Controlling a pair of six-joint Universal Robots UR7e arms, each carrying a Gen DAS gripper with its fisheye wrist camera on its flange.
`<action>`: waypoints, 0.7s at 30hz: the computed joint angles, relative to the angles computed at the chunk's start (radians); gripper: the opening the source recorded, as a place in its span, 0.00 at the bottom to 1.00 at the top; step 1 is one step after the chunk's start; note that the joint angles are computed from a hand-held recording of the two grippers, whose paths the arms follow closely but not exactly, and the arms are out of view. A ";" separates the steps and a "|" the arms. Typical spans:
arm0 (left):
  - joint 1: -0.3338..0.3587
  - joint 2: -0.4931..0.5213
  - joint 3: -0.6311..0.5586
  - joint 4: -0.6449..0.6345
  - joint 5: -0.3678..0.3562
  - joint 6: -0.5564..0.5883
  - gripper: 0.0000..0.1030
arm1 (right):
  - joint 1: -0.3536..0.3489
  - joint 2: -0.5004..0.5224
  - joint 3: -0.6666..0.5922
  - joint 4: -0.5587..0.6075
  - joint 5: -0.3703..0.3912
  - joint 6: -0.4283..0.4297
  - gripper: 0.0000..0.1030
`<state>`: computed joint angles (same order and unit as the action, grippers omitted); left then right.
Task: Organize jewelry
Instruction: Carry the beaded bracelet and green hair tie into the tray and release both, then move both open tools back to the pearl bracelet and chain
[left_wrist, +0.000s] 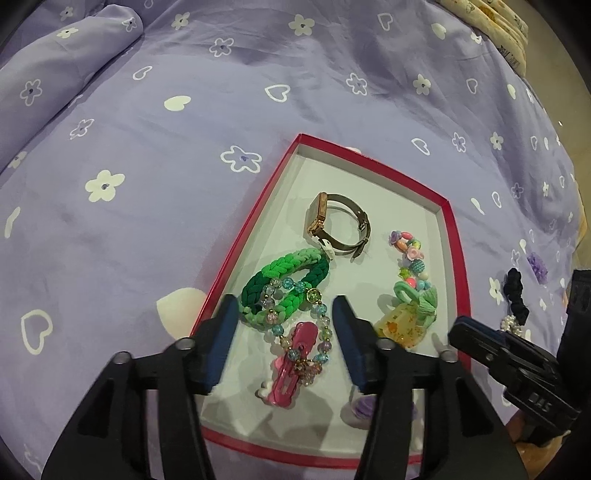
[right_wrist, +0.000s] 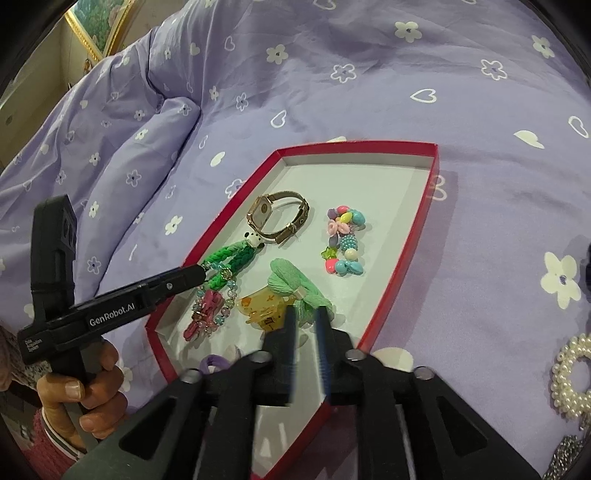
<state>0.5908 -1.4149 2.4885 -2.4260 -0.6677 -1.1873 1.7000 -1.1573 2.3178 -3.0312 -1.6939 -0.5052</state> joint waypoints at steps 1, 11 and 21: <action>-0.005 -0.003 -0.001 0.011 0.000 -0.006 0.52 | -0.002 -0.012 0.005 0.001 0.010 0.001 0.33; -0.091 -0.023 -0.003 0.116 -0.012 -0.098 0.57 | -0.050 -0.173 0.085 -0.005 0.041 -0.011 0.37; -0.183 0.054 -0.022 0.068 -0.057 -0.118 0.58 | -0.167 -0.369 0.155 0.030 0.035 -0.041 0.39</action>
<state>0.4076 -1.3614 2.4663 -2.3581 -0.7242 -1.3053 1.5334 -1.5267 2.4731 -3.0014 -1.6588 -0.5458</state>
